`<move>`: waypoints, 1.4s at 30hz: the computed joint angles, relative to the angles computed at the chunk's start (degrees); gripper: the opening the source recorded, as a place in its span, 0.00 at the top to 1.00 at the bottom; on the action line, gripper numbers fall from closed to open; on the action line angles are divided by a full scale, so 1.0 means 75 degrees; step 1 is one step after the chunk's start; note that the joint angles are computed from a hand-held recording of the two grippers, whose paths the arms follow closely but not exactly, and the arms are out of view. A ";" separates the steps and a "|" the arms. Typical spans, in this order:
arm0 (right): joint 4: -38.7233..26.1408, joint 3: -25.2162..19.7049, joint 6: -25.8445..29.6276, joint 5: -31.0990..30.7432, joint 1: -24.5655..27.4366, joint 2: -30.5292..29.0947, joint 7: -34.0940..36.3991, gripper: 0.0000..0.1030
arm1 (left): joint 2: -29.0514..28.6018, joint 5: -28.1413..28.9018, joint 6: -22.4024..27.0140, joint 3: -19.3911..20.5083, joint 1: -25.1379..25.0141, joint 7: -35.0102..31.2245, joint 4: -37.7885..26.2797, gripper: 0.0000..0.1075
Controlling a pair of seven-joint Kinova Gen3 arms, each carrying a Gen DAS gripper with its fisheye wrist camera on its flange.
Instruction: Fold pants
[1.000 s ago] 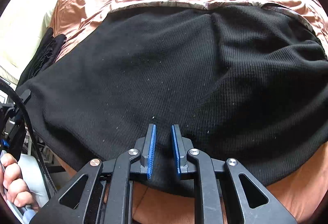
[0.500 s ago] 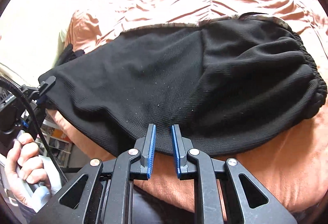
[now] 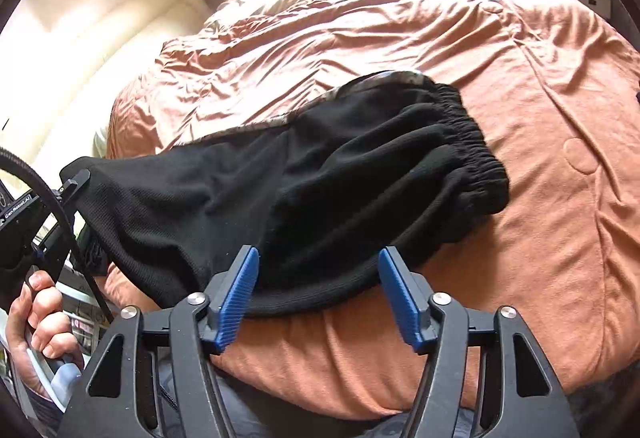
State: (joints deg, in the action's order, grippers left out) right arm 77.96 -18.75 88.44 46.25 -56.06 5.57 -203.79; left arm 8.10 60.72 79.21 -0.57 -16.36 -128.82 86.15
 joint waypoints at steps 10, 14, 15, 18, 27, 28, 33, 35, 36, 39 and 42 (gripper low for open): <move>0.1215 -0.0751 0.0249 0.0156 0.0089 -0.0887 -0.1411 0.36 | -0.0385 -0.0308 -0.0167 0.0342 0.0928 0.0031 0.0252 0.92; 0.1587 -0.1186 0.0482 0.0154 0.0194 -0.1167 -0.1989 0.36 | -0.0546 -0.0441 -0.0266 0.0453 0.1380 0.0039 0.0419 0.92; 0.1685 -0.1272 0.0507 0.0136 0.0228 -0.1243 -0.2134 0.36 | -0.0595 -0.0491 -0.0302 0.0493 0.1511 0.0062 0.0480 0.92; 0.1999 -0.1603 0.0650 0.0076 0.0305 -0.1466 -0.2652 0.36 | -0.0689 -0.0613 -0.0354 0.0574 0.1848 0.0053 0.0652 0.92; 0.2466 -0.2453 0.1054 -0.0220 0.0554 -0.1796 -0.3771 0.36 | -0.0859 -0.1008 -0.0411 0.0786 0.2683 0.0002 0.1229 0.92; 0.2485 -0.2521 0.1101 -0.0239 0.0547 -0.1795 -0.3884 0.36 | -0.0862 -0.1116 -0.0424 0.0818 0.2772 0.0034 0.1263 0.92; 0.2511 -0.2644 0.1202 -0.0377 0.0560 -0.1849 -0.4054 0.36 | -0.0759 -0.1647 -0.0369 0.0912 0.3080 0.0433 0.1206 0.55; 0.2473 -0.2676 0.1262 -0.0365 0.0563 -0.1840 -0.4093 0.36 | -0.0792 -0.1378 -0.0242 0.0789 0.2970 0.0269 0.1322 0.26; 0.2495 -0.2651 0.1232 -0.0368 0.0570 -0.1866 -0.4066 0.36 | -0.0888 -0.1289 -0.0309 0.0737 0.2918 0.0180 0.1386 0.20; 0.2420 -0.2617 0.1180 -0.0317 0.0599 -0.1825 -0.3902 0.36 | -0.0966 -0.1232 -0.0363 0.0590 0.2787 0.0050 0.1293 0.20; 0.2416 -0.2519 0.1013 -0.0245 0.0623 -0.1794 -0.3727 0.36 | -0.0783 -0.1248 -0.0352 0.0459 0.2576 0.0145 0.1101 0.20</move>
State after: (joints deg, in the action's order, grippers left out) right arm 96.08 -37.64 96.03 44.41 -51.38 -7.88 -231.74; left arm 2.23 51.36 76.57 2.87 2.97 -127.73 94.41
